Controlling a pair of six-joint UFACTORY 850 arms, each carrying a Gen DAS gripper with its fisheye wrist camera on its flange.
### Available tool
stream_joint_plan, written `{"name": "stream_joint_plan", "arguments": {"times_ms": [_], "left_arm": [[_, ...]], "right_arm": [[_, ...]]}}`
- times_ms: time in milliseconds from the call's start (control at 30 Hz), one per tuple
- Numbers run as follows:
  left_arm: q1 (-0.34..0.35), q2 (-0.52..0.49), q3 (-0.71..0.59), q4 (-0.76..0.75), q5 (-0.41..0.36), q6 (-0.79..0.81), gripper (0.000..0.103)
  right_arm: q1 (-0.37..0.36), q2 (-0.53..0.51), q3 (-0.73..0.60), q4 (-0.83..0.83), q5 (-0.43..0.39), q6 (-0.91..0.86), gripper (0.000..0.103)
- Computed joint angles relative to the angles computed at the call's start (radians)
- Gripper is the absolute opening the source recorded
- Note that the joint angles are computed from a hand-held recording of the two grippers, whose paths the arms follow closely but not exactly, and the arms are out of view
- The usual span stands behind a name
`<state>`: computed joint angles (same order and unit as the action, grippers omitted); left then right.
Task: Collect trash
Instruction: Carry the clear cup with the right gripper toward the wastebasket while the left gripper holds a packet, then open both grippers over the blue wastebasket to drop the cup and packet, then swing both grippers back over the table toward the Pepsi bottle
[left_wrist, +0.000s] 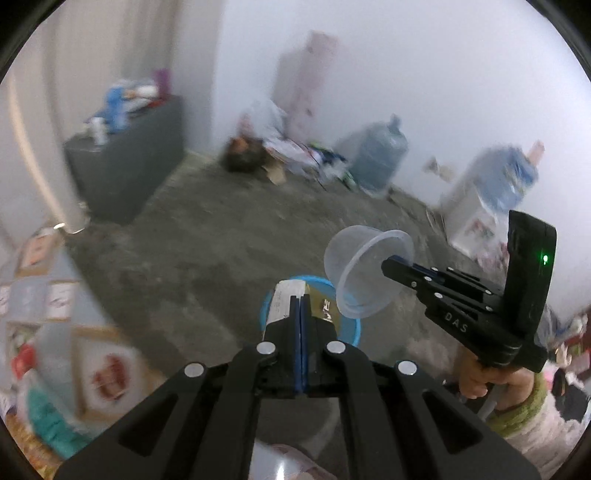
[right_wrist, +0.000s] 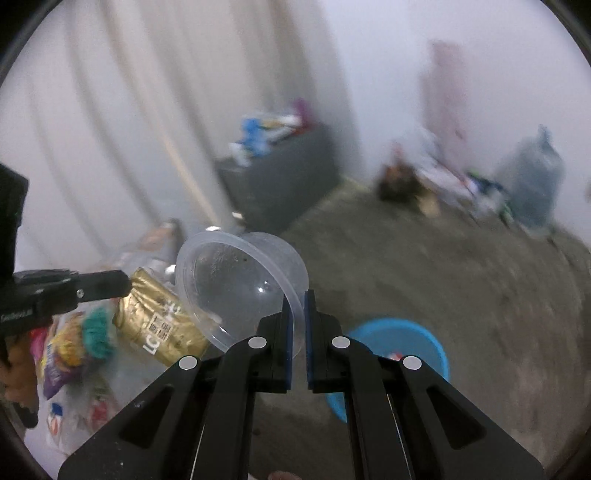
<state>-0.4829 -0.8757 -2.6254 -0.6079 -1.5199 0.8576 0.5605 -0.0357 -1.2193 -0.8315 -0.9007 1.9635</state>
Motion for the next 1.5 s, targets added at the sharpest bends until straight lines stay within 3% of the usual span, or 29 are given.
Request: {"name": "stream_joint_plan", "arguments": {"times_ms": [100,233,267,333,367,433,600,733,867,1033,1100,1300,1500], "left_arm": [[-0.069,0.062,0.183,0.046,0.055,0.013,0.000],[-0.132,0.033,0.236,0.089,0.060,-0.033,0.001],[-0.140,0.008,0.220,0.085,0.057,-0.053,0.002],[-0.153,-0.036,0.180,0.102,0.054,-0.105,0.017],[-0.158,-0.059,0.156,0.112,0.055,-0.138,0.029],[-0.161,-0.108,0.089,0.128,0.047,-0.184,0.035],[-0.156,-0.154,0.007,0.176,0.042,-0.217,0.050],[-0.136,-0.203,-0.102,0.190,0.037,-0.229,0.057],[-0.097,-0.114,0.013,0.183,0.119,-0.177,0.059],[-0.021,0.068,0.255,0.124,0.244,-0.072,0.068],[0.009,0.106,0.294,0.109,0.267,-0.050,0.073],[0.133,0.232,0.432,0.016,0.360,0.022,0.080],[0.276,0.282,0.470,-0.034,0.421,0.051,0.083]], "right_arm": [[-0.026,0.031,0.101,0.065,0.040,0.064,0.004],[-0.086,0.052,0.221,0.134,0.150,0.149,0.006],[-0.106,0.052,0.248,0.152,0.190,0.178,0.008],[-0.129,0.058,0.285,0.187,0.243,0.195,0.024],[-0.142,0.045,0.296,0.202,0.268,0.195,0.028],[-0.138,0.038,0.307,0.223,0.268,0.195,0.037],[-0.131,0.023,0.303,0.222,0.278,0.223,0.043],[-0.102,0.036,0.285,0.205,0.228,0.237,0.044],[-0.062,0.048,0.258,0.171,0.140,0.242,0.053],[-0.005,0.041,0.181,0.117,0.040,0.208,0.063],[0.014,0.030,0.141,0.101,0.026,0.180,0.063],[0.057,-0.024,0.012,0.032,0.042,0.098,0.064],[0.079,-0.117,-0.134,-0.002,0.119,-0.008,0.064]]}}
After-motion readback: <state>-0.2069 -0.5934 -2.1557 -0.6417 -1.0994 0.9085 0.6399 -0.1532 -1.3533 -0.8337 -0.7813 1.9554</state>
